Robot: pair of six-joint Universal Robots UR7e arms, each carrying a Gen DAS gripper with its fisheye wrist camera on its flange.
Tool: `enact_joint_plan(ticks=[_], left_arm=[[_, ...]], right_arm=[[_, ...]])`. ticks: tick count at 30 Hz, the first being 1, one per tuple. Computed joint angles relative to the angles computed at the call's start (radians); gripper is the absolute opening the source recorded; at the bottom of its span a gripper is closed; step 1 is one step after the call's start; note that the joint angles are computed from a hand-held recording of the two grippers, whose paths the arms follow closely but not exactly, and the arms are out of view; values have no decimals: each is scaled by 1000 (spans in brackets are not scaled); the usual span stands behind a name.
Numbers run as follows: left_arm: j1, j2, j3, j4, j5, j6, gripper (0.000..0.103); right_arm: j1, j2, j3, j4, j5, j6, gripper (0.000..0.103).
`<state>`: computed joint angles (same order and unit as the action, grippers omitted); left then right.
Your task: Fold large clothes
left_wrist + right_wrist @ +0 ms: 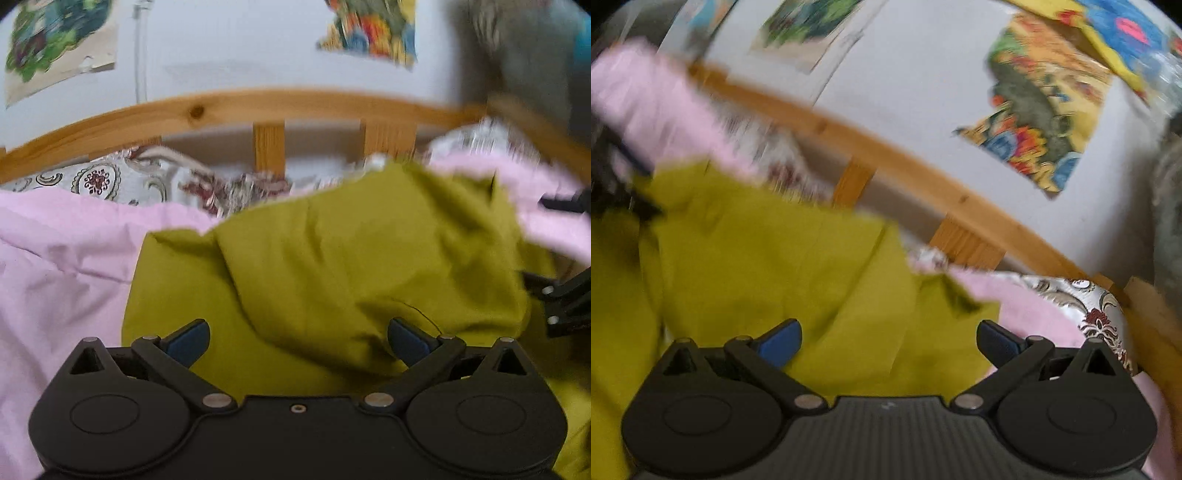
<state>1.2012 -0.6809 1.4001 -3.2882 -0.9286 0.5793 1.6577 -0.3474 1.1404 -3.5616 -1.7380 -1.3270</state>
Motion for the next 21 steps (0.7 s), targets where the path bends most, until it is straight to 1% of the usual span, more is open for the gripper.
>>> enact_joint_plan(ticks=[1,2,4,7,9,10,12,13,16,17,19,21], left_arm=[[2,8,-13,31,18,-19,102],[5,13,-21,58,29,-46,102],[10,19,-28,81,41,-88,102],[10,25,-33,78,52,-97,102],[1,7,-16,88,65,-148,102],[-2,-7,-2,88,63,-177,102],[-10,-32,25,90,62,-212,102],[-15,-43,36,100,71,-226,102],[-37,-74,67,135,112,-263,102],[-44,-88,85,132,115,-268,102],[-60,-116,124,113,122,-272,102],[-76,-143,163,86,127,-264,102]], right_arm=[[-3,11,-11,6,-21,-16,103],[-7,18,-22,25,-37,-10,103],[-12,29,-49,70,-65,25,103],[-2,29,-58,98,-94,55,103],[1,14,-48,83,-68,94,103],[3,10,-44,53,-50,110,103],[10,27,-76,2,-30,127,103],[17,43,-111,10,-46,137,103],[39,109,-247,104,-171,129,103],[40,113,-257,129,-182,134,103],[42,97,-232,137,-187,154,103],[43,56,-154,89,-161,165,103]])
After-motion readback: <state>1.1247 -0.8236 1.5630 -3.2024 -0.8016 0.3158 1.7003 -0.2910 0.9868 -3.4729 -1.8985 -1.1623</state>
